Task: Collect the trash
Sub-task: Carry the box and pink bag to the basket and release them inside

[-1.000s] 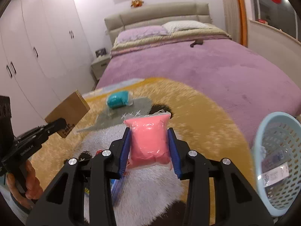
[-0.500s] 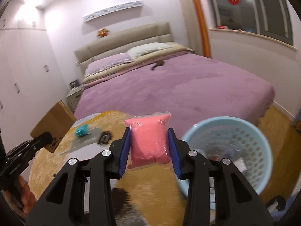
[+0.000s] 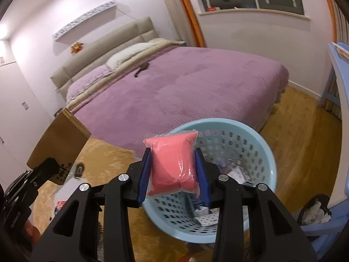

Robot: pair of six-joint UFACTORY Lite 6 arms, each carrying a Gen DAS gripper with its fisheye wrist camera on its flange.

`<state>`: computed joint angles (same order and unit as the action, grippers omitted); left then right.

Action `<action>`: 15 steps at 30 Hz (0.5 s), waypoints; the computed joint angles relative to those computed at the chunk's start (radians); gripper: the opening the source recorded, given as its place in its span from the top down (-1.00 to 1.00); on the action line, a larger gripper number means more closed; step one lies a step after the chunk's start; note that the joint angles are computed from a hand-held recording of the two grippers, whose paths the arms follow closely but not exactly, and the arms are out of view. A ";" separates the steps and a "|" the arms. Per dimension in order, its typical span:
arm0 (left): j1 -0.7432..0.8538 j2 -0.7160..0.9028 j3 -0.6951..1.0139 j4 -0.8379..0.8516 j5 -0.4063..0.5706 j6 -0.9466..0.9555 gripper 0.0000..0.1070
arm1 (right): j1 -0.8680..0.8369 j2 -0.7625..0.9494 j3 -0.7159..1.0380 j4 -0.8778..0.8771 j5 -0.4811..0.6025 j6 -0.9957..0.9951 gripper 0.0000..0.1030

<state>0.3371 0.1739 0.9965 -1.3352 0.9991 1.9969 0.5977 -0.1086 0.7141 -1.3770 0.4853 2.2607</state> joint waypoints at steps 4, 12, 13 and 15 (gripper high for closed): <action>-0.102 0.029 -0.015 -0.030 -0.090 -0.004 0.94 | -0.076 0.004 -0.044 -0.035 -0.058 0.054 0.30; -0.200 0.134 0.062 -0.035 -0.194 -0.063 0.06 | -0.182 0.063 -0.077 -0.112 -0.152 0.144 0.21; -0.188 0.137 0.063 -0.022 -0.187 -0.067 0.06 | -0.192 0.057 -0.094 -0.157 -0.172 0.198 0.15; -0.155 0.136 0.062 0.008 -0.153 -0.079 -0.02 | -0.194 0.030 -0.127 -0.229 -0.181 0.278 0.13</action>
<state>0.1817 0.3100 1.0582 -1.3271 0.8456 1.9175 0.4036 -0.0784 0.5866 -1.6064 0.3045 2.5388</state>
